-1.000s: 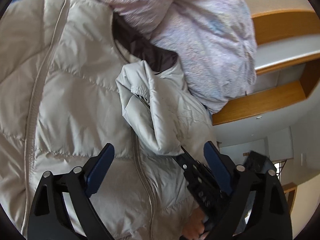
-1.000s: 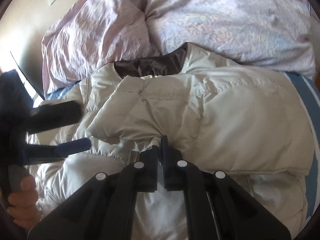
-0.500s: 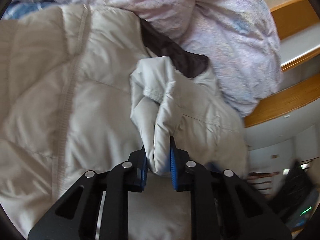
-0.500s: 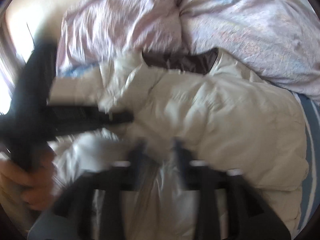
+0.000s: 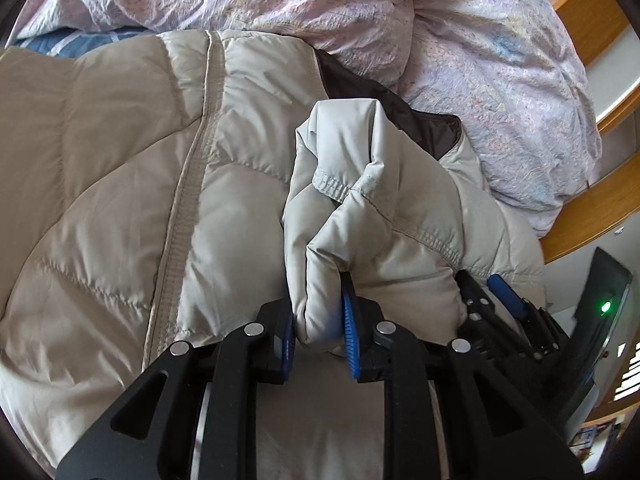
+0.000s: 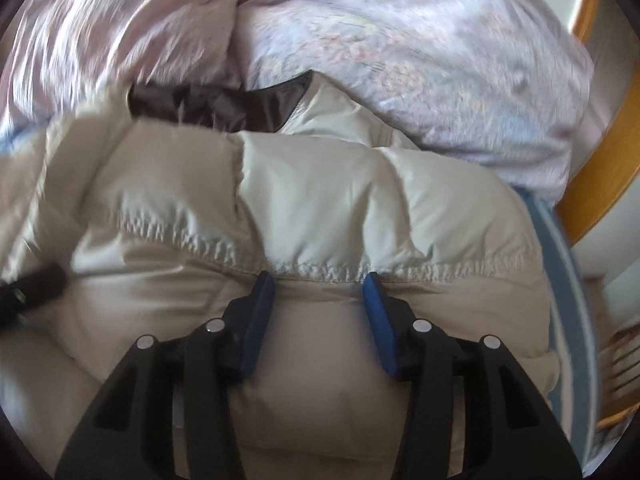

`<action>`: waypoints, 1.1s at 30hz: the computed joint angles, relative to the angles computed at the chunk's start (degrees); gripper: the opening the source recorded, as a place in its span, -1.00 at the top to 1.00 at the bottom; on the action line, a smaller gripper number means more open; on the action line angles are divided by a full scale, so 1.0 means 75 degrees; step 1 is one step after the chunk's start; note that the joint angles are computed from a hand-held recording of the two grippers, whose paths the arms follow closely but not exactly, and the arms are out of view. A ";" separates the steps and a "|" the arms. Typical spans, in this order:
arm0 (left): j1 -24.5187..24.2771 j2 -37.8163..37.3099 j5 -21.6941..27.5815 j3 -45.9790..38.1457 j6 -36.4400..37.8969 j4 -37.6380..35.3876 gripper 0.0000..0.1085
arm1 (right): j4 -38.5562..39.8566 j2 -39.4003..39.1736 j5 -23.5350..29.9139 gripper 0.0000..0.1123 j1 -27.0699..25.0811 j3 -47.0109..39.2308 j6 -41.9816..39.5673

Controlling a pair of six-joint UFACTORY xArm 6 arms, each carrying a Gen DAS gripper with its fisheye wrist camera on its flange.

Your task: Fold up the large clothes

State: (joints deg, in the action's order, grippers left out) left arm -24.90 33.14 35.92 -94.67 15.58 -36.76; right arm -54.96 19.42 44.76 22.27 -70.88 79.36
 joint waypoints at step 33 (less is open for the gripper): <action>-0.0734 0.0598 -0.0986 -0.0763 -0.0769 0.2149 -0.03 | 0.0195 -0.0756 -0.0140 -0.07 -0.0533 0.0514 0.0187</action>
